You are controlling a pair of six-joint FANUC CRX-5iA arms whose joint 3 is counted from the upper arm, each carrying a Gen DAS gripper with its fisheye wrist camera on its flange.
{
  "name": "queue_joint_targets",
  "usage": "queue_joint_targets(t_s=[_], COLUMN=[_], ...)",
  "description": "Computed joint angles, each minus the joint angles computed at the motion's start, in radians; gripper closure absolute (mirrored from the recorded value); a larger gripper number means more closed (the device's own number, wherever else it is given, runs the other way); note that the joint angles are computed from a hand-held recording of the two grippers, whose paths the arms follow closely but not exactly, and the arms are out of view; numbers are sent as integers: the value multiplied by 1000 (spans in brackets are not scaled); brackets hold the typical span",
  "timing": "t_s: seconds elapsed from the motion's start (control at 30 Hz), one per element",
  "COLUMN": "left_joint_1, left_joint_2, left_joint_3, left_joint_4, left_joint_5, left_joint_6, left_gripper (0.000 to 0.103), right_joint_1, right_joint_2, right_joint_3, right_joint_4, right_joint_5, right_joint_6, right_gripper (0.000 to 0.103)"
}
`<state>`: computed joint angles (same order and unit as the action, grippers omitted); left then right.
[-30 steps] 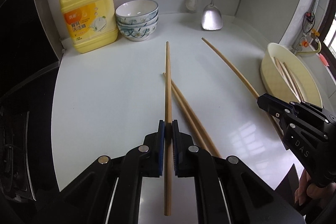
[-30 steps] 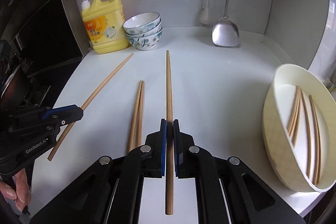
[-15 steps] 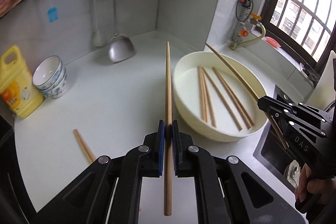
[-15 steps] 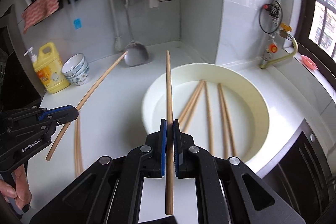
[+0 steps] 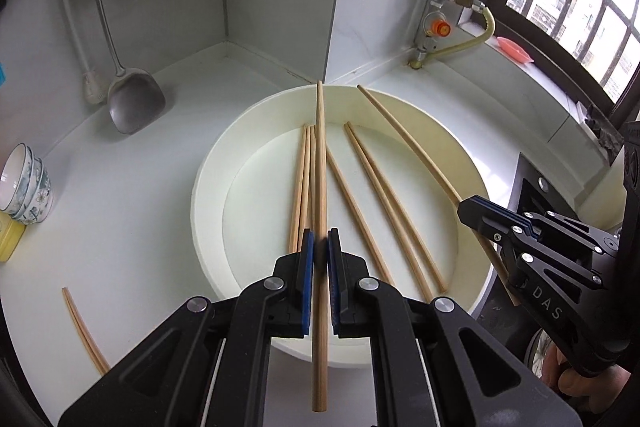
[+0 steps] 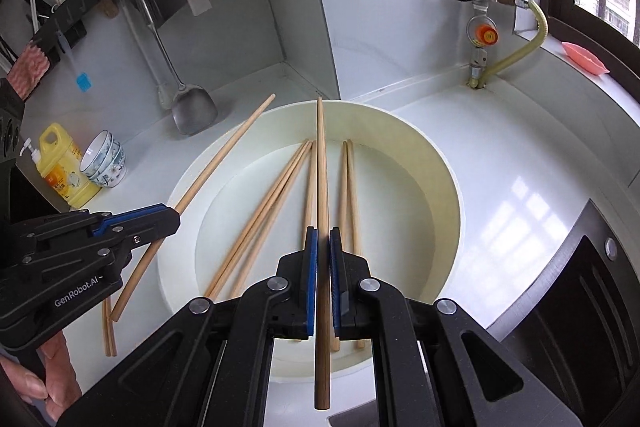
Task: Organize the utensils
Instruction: 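Carry the chopstick in the right gripper over the white basin, then open the right gripper to drop the chopstick into the basin, then move the right gripper back to the remaining chopsticks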
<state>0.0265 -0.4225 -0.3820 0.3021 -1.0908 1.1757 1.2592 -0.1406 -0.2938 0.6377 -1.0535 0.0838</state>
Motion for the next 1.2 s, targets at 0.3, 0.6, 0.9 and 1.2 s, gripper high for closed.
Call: queue_joint_targets(t_s=[0.3,0.6,0.9,1.2], left_joint_1=[-35,-27,7,17], left_joint_2=[139,208,170,153], left_joint_3=[55,75,101,102], left_joint_4=[-20,-13,-84,-96], left_joint_5=[9,2,27,-1], left_joint_6=[-29,-45,31,66], left_gripper=[95,94,22,20], right_joint_1=[-66,-106,-106,-85], right_joint_2=[64,112,92,75], right_joint_3=[42,90,81,80], right_joint_4=[-80,-152,-133,-125], right_joint_5=[28,23,-8,-25], right_joint_6=[3,39,12,7], right_gripper=[97,97,56,48])
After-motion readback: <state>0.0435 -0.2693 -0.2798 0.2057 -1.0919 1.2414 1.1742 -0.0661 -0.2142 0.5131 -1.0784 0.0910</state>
